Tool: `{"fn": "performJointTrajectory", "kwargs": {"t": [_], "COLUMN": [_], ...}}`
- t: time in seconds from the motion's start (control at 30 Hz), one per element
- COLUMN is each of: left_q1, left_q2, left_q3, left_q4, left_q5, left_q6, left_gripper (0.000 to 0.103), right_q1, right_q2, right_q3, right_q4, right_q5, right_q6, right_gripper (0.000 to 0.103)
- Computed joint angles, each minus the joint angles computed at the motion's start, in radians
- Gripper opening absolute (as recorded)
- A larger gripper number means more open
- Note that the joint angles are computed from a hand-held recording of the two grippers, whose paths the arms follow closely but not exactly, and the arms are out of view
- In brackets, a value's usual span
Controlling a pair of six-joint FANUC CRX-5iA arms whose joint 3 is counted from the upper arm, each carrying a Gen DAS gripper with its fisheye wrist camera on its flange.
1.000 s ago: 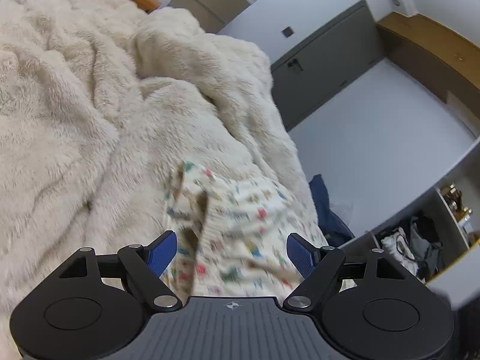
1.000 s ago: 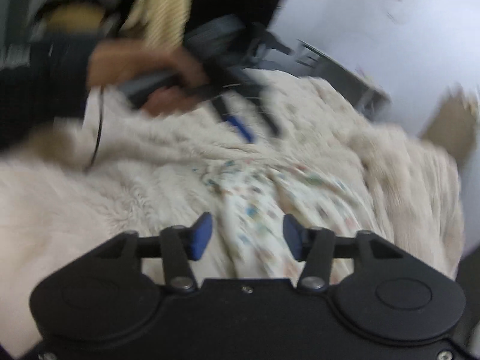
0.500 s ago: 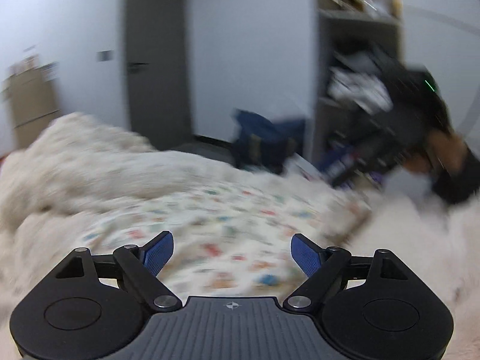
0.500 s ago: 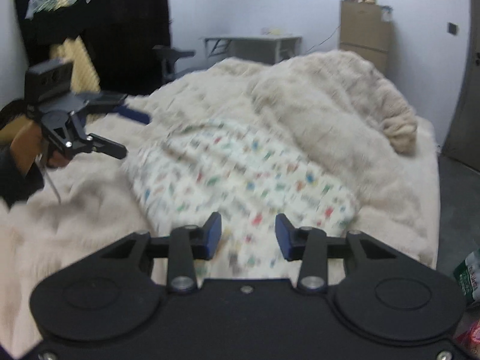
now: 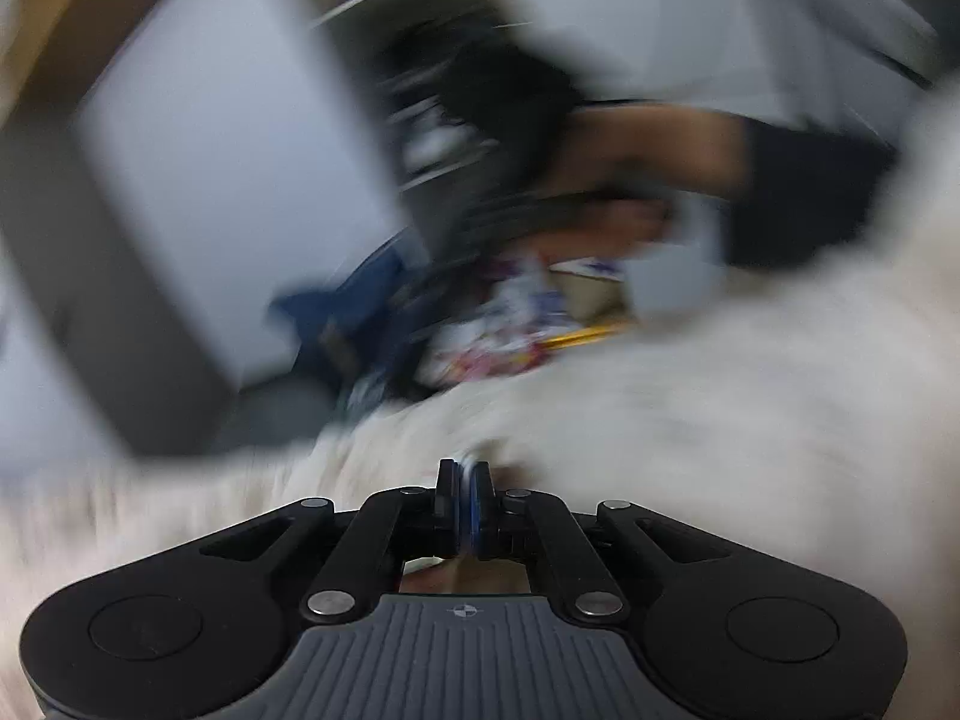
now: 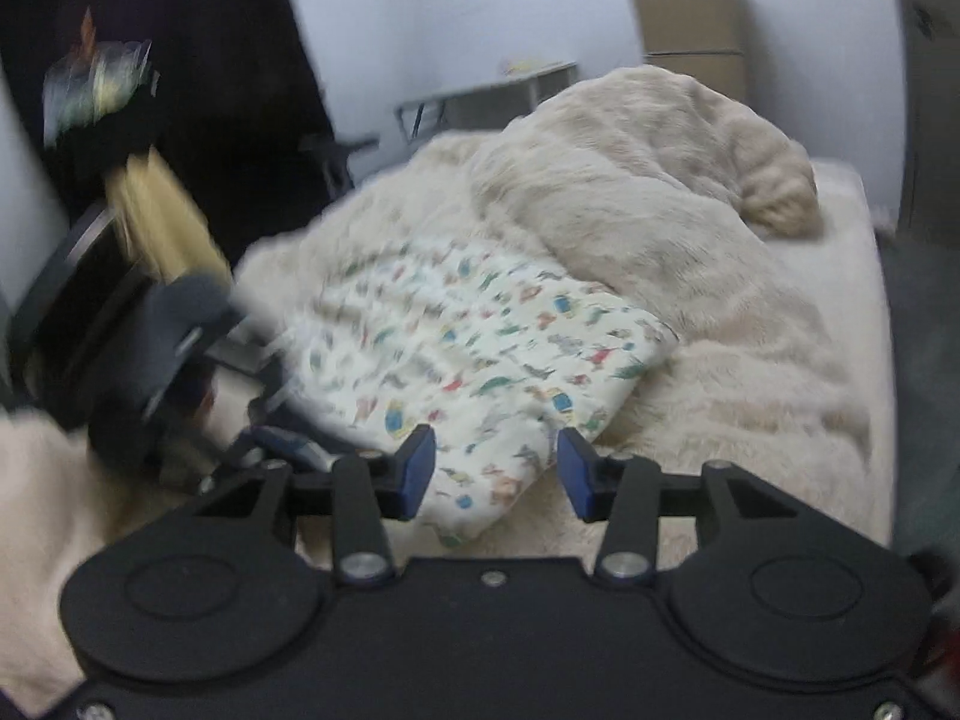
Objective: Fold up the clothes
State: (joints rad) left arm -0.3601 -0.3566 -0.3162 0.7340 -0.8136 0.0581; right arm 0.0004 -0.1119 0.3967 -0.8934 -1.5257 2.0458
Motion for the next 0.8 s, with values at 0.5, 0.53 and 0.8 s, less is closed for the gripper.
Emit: {"fn": "performJointTrajectory", "kwargs": {"t": [0.5,0.53,0.8], "left_q1": [0.073,0.095,0.119], "left_q2": [-0.017,-0.014,0.042], "left_q3": [0.071,0.058,0.068], "left_q4": [-0.251,-0.202,-0.098], "left_q5": [-0.032,-0.035,-0.048], "left_q6": [0.429,0.402,0.318], "left_gripper": [0.076,0.076,0.077], "right_q1": [-0.056,-0.076,-0.102], "right_q2": [0.086,0.09,0.101], "right_q3": [0.002,0.009,0.032], "right_q4": [-0.159,-0.196,-0.227], "right_q5": [-0.127,-0.167,-0.253], "right_q6": [-0.072,-0.044,0.064], "right_gripper": [0.044,0.039,0.025]}}
